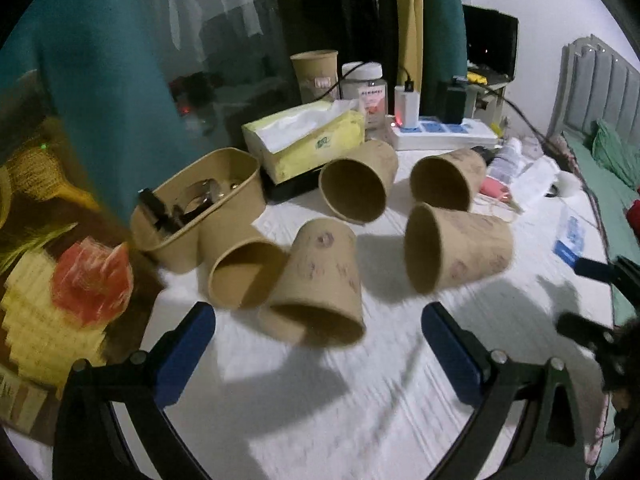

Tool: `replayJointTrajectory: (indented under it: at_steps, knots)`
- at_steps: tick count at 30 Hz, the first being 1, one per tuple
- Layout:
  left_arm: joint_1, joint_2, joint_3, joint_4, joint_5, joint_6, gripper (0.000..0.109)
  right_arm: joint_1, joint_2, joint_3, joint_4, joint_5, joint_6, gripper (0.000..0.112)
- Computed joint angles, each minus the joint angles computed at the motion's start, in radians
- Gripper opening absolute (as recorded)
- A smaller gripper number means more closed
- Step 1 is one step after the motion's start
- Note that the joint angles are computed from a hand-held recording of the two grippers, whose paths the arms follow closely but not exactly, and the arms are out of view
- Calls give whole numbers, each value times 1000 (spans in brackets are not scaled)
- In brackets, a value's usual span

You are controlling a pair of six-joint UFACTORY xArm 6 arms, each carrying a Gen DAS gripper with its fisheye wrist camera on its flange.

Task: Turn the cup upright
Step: 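Move the right tool toward the upside-down brown paper cup and close on it, then lift the brown paper cup with the right tool and rotate it mouth-up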

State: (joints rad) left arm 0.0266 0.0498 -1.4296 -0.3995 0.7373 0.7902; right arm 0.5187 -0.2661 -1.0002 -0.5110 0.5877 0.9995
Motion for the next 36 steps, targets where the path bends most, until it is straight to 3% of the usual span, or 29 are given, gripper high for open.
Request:
replayJointTrajectory:
  at_steps: [4,12,17,22,26,31,36]
  knots:
    - [-34,74,-56,102,-30,-41,102,-16,-22,42,16,-21,18,90]
    - [-50,163,-139,219,6,-117,68,-12,-62,89,49,-31,13,90]
    - [-49,113,-94,199,17,-103,63,6,-109,110,25,1,61,90]
    - [-26,-21,9,128,46,-34,63,52,-162,122,-16,38,120,90]
    - [16,-199,150,50,100,64,63,125,-217,141,-56,91,189,90]
    - [120,-437,318,-68,269,208,63,253,-280,163,-108,191,280,90]
    - [227,-628,453,-105,435,310,63,414,-337,198,-138,302,405,90]
